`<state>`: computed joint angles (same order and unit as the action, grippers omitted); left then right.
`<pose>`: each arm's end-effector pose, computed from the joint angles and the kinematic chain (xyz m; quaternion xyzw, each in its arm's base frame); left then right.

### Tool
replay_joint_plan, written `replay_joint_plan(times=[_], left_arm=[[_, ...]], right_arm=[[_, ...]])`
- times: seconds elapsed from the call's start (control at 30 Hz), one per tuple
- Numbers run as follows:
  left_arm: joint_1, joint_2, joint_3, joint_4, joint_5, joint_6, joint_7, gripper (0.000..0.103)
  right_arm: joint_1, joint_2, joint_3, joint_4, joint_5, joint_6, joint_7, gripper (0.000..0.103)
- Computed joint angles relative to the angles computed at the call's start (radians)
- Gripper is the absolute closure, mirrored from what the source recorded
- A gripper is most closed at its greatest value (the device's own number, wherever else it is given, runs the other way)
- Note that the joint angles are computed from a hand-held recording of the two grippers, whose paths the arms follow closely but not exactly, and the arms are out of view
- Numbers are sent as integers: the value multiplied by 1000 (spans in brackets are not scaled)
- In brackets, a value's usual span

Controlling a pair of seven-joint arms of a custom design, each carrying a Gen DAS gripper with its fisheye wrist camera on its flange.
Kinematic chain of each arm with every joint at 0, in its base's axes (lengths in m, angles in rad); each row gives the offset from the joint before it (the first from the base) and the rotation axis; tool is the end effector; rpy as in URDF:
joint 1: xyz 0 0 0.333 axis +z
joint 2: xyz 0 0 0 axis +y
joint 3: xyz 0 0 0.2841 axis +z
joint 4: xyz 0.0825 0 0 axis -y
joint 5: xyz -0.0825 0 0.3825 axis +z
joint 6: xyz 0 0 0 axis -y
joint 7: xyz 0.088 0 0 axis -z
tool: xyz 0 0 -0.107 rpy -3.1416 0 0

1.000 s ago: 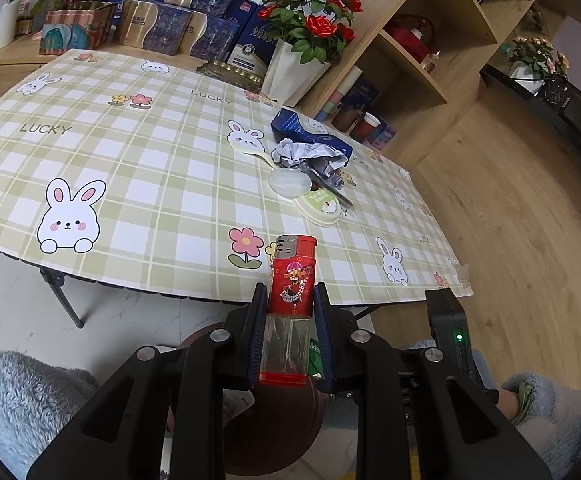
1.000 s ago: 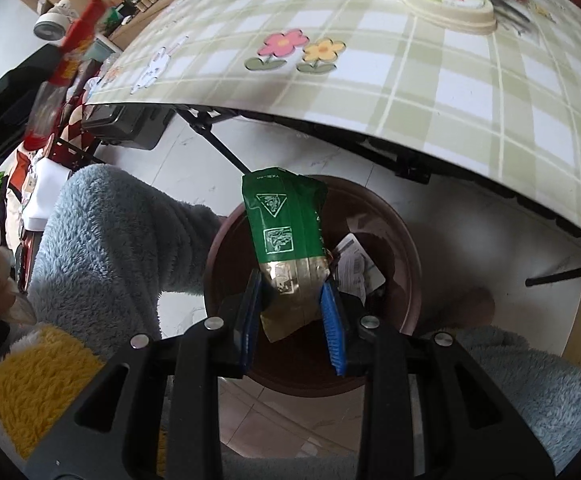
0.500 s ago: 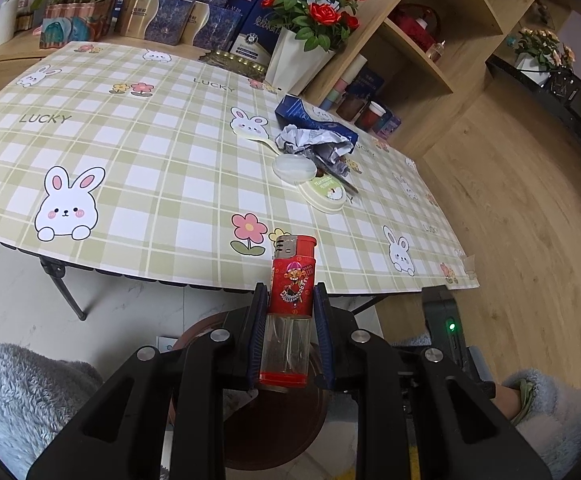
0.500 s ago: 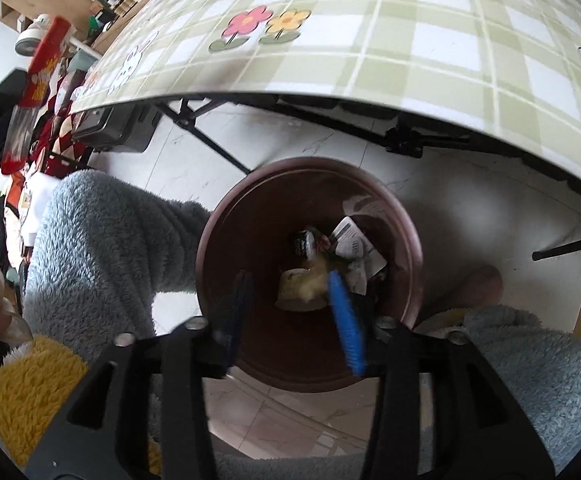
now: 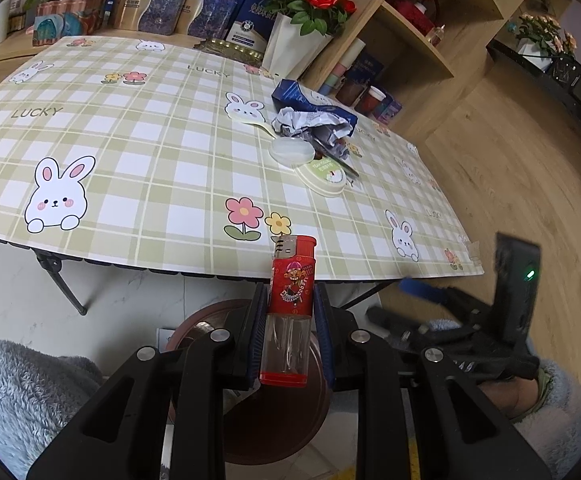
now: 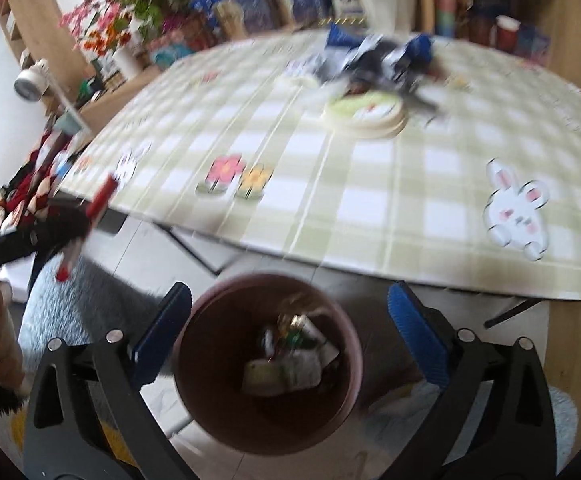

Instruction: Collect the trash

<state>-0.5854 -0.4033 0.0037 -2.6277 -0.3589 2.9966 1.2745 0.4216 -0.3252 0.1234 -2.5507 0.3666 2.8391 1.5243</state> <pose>0.3924 -0.2279 0.4407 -0.6696 0.6373 -0.3793 0.0401 0.4136 0.2294 0.4211 -0.7597 0.5712 -0.0799 0.3003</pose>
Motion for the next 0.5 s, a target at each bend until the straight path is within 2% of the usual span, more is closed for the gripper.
replay_joint_plan(times=[0.1, 0.23, 0.33, 0.4, 0.43, 0.5], left_arm=[[18, 9, -21, 7, 18, -20, -15, 80], [37, 37, -49, 28, 36, -73, -27, 80], [47, 65, -66, 51, 31, -117, -14, 80], [57, 87, -79, 72, 27, -151, 1, 80], [63, 93, -88, 76, 22, -157, 7, 80], [70, 101, -98, 85, 6, -167, 25, 80]], right_arm=[[-83, -17, 72, -18, -109, 48, 130, 6], [-162, -43, 133, -46, -241, 76, 275, 6], [-267, -75, 225, -68, -375, 84, 436, 6], [-375, -125, 328, -92, -502, 72, 614, 6], [-389, -141, 347, -102, -508, 65, 639, 6], [-385, -147, 343, -109, -538, 44, 671, 6]])
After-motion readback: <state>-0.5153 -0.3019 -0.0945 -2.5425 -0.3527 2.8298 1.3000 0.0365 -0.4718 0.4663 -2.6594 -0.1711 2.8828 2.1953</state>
